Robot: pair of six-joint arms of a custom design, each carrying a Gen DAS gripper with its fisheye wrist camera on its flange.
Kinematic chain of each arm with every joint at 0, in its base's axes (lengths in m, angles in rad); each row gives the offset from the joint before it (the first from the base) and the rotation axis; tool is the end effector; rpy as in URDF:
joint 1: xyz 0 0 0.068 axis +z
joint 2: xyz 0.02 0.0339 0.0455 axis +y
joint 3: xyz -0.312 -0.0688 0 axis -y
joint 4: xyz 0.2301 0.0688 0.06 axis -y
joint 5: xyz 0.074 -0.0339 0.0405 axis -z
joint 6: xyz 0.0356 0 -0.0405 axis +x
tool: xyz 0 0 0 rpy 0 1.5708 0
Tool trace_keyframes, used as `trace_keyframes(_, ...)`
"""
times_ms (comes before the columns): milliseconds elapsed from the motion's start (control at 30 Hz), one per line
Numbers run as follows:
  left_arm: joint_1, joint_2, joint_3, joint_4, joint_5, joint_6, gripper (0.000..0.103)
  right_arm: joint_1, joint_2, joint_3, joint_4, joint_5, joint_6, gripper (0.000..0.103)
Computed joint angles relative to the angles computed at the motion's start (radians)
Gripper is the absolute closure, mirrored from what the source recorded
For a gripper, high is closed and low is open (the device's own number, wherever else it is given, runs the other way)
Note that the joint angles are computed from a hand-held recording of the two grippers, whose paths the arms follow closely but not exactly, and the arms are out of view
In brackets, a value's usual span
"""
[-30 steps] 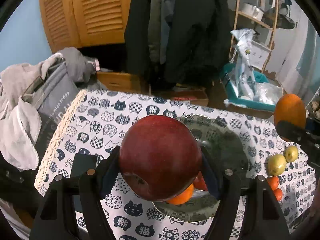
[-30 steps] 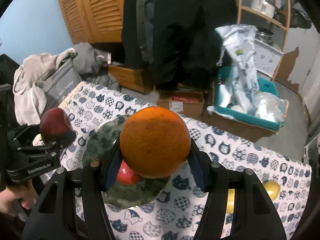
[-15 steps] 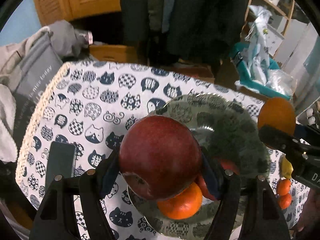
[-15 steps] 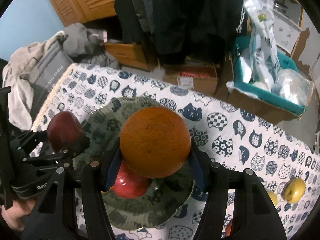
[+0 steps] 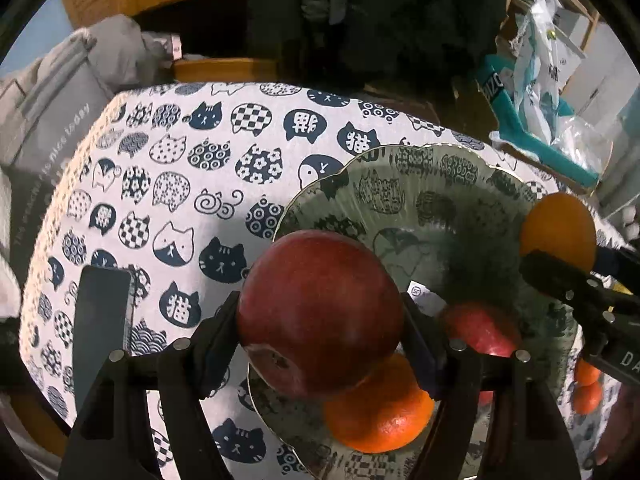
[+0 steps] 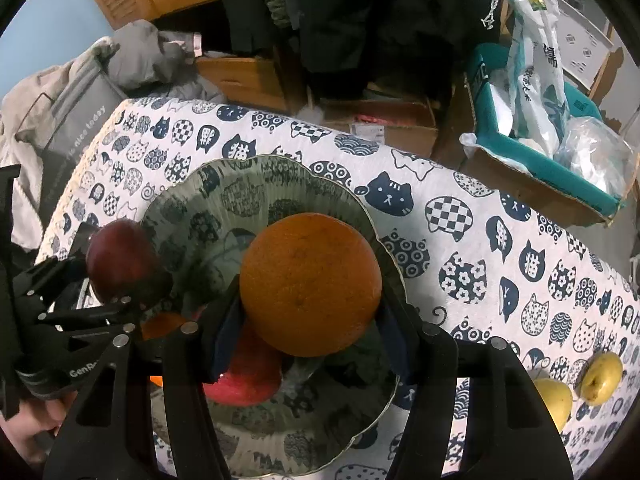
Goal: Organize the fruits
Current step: 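Lower the apple into the bowl with the left tool while the right tool releases the orange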
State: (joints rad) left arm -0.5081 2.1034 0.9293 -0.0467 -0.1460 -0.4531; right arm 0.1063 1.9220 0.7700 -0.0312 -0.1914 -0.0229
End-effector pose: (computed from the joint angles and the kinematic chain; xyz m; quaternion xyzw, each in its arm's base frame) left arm 0.3171 -0.1707 0.0906 0.0143 0.9821 -0.0166 0.1872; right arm 0.3144 0.0404 0.1198 -0.0814 0.9736 0.1017 0.1876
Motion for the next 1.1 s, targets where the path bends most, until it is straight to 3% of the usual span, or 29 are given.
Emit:
trace_keyframes(533,-0.003,0.053,0.049,-0.034,0.026,0.005,0.027,-0.025,0.004,0.008,-0.012,-0.028,0.017,0.041)
trace_keyframes(667,-0.030,0.026,0.029,-0.001,-0.023,0.018,0.009,-0.034,0.012,0.016,-0.022,-0.046,0.023,0.041)
trace_keyframes(1100,-0.018,-0.082,-0.037,-0.001,-0.078,0.013,0.008,0.018,0.081,0.059,-0.032,-0.027,0.033,0.041)
